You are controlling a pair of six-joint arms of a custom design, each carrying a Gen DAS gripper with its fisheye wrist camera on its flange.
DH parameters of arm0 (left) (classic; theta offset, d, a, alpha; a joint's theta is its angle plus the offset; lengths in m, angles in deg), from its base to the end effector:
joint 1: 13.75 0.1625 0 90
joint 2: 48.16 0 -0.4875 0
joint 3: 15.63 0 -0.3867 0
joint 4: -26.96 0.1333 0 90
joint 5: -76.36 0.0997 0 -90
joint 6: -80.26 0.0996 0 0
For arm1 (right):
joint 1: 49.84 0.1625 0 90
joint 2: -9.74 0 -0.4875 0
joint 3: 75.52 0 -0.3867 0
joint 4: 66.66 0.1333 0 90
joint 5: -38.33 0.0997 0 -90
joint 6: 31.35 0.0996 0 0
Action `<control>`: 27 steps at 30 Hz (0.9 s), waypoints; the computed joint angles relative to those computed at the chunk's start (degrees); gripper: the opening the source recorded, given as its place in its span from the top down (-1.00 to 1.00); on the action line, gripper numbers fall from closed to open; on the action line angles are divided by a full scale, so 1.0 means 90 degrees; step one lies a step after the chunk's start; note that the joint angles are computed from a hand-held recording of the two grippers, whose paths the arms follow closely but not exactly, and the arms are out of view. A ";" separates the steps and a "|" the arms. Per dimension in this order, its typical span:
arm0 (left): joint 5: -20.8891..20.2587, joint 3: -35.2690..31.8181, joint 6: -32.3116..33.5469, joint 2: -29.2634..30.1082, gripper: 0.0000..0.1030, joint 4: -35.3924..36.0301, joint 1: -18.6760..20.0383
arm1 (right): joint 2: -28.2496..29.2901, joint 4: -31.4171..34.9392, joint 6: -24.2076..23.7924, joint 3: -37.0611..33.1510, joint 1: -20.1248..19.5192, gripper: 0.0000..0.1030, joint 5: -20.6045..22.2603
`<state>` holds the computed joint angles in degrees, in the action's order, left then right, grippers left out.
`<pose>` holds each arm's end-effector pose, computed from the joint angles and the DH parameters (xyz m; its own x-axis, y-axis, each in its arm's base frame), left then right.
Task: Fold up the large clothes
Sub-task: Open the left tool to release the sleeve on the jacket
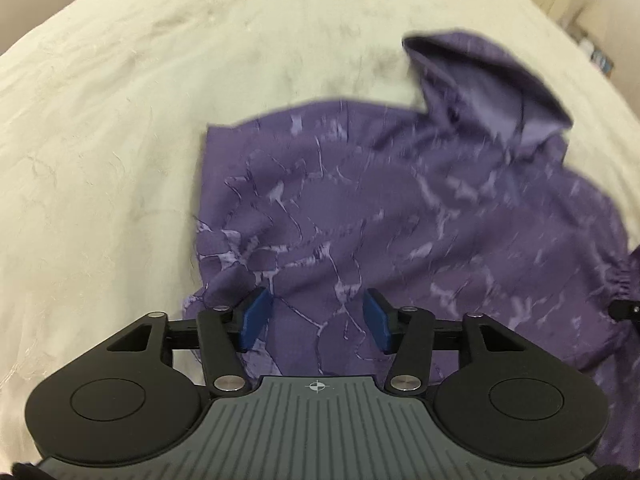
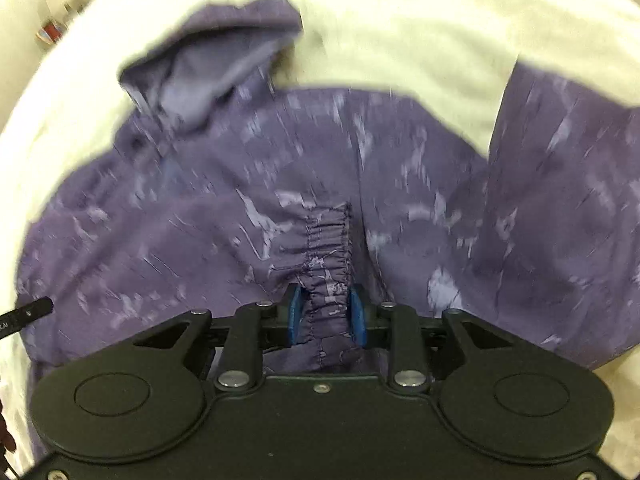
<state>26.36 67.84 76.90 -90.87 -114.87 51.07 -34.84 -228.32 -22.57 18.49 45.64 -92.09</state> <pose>-0.1463 -0.7750 0.1850 -0.7690 0.1618 -0.6185 0.3731 0.8992 -0.2287 0.1371 -0.7099 0.1785 -0.7856 0.3101 0.5354 0.0319 0.8845 -0.4655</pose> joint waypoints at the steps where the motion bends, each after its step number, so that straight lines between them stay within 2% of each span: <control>1: -0.0014 -0.0023 0.0108 0.0036 -0.30 0.0022 0.0000 | 0.0005 0.0142 0.0071 -0.0023 -0.0037 0.15 0.0048; 2: -0.0066 -0.0052 0.0203 0.0065 -0.43 0.0064 0.0000 | 0.0000 0.0120 0.0105 0.0005 -0.0045 0.12 0.0099; 3: -0.0121 -0.0097 0.0303 0.0108 -0.68 0.0117 0.0003 | -0.0027 0.0021 0.0124 0.0064 -0.0037 0.01 0.0137; 4: -0.0102 -0.0147 0.0402 0.0164 -0.82 0.0203 -0.0010 | -0.0047 -0.0036 0.0154 0.0099 -0.0018 -0.18 0.0156; 6: 0.0161 -0.0207 0.0601 0.0303 -0.99 0.0337 -0.0075 | -0.0136 -0.0292 0.0096 0.0267 0.0033 -0.30 0.0236; 7: 0.0304 -0.0183 0.0712 0.0363 -1.00 0.0281 -0.0108 | -0.0189 -0.0416 0.0033 0.0357 0.0058 -0.31 0.0282; 9: 0.0665 -0.0004 0.0989 0.0467 -1.00 -0.0177 -0.0184 | -0.0343 -0.0580 -0.0002 0.0574 0.0122 -0.31 0.0281; 11: 0.0847 0.0257 0.1456 0.0562 -1.00 -0.1052 -0.0222 | -0.0514 -0.0703 0.0035 0.0756 0.0158 -0.36 0.0299; 12: 0.0894 0.0298 0.1576 0.0606 -1.00 -0.1242 -0.0229 | -0.0610 -0.0776 0.0068 0.0875 0.0178 -0.40 0.0297; 14: 0.0892 0.0239 0.1640 0.0622 -1.00 -0.1135 -0.0224 | -0.0780 -0.0863 0.0092 0.1056 0.0211 -0.42 0.0213; 18: 0.0756 -0.0247 0.1087 0.0637 -0.99 -0.0049 -0.0185 | -0.1203 -0.0927 0.0106 0.1414 0.0222 -0.47 -0.0025; 20: 0.0833 -0.0280 0.0827 0.0581 -0.76 0.0096 -0.0225 | -0.1396 -0.0996 0.0152 0.1553 0.0176 -0.49 -0.0095; 21: 0.0913 -0.0230 0.0686 0.0534 -0.50 0.0055 -0.0275 | -0.1515 -0.1053 0.0169 0.1623 0.0126 -0.49 -0.0108; 22: 0.0901 -0.0166 0.0542 0.0466 -0.37 0.0032 -0.0316 | -0.1591 -0.1099 0.0182 0.1656 0.0083 -0.49 -0.0142; 27: 0.0695 0.0475 -0.0151 -0.0036 -0.36 -0.0320 -0.0601 | -0.2046 -0.1242 0.0087 0.1749 -0.0244 -0.49 -0.0399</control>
<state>32.61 72.11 75.54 -91.19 -117.75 45.67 -53.25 -239.50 -21.79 34.23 43.44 -95.69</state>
